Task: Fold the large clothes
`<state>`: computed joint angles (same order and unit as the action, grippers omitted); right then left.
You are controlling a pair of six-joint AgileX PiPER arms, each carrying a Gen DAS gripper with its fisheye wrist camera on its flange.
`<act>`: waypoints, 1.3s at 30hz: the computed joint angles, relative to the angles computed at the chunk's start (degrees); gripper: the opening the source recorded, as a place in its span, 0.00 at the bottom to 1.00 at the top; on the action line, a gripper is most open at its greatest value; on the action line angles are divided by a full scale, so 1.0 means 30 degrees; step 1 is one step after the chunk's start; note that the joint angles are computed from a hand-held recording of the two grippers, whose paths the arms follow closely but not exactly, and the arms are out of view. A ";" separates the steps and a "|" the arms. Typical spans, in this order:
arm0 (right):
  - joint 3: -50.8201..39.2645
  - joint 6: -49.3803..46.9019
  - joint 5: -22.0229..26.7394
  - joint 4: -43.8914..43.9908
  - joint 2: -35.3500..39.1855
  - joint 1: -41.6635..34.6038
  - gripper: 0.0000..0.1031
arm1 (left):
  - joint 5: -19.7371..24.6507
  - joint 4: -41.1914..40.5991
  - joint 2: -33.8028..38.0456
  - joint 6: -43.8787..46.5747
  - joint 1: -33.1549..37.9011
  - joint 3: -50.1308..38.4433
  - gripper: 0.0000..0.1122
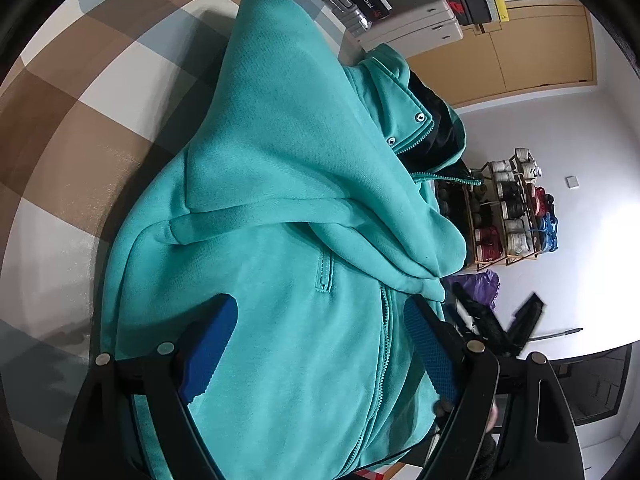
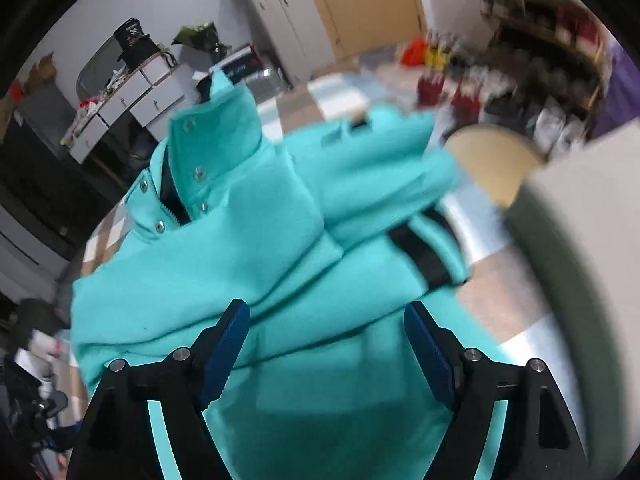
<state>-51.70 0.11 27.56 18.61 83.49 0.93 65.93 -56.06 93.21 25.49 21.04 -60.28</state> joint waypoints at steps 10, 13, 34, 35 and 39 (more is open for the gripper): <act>-0.6158 0.5851 0.2285 -1.0820 0.1424 0.5502 0.98 | -0.1105 0.0212 0.0344 0.0330 -0.0369 -0.0709 0.73; -0.9580 0.6645 0.5684 -1.2103 0.5695 0.5609 0.90 | -0.1499 0.0590 0.0760 0.0222 -0.0772 -0.1223 0.73; 0.6212 0.8723 -0.5754 -0.3870 -0.8551 0.7385 1.00 | -0.0991 -0.1965 0.2721 0.0370 0.0338 -0.0708 0.73; 0.7354 1.0633 -0.6431 -0.4925 -0.9878 0.8021 1.00 | -0.1060 -0.2320 0.2816 0.0312 0.0466 -0.0589 0.73; 0.8171 1.8263 -0.4776 -1.1606 -1.1858 1.1057 1.00 | -0.1669 -0.3712 0.2915 0.0277 0.0816 0.0001 0.73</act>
<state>-27.18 54.90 13.23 -16.21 47.92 34.11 60.92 -67.20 101.95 26.32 23.49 -60.28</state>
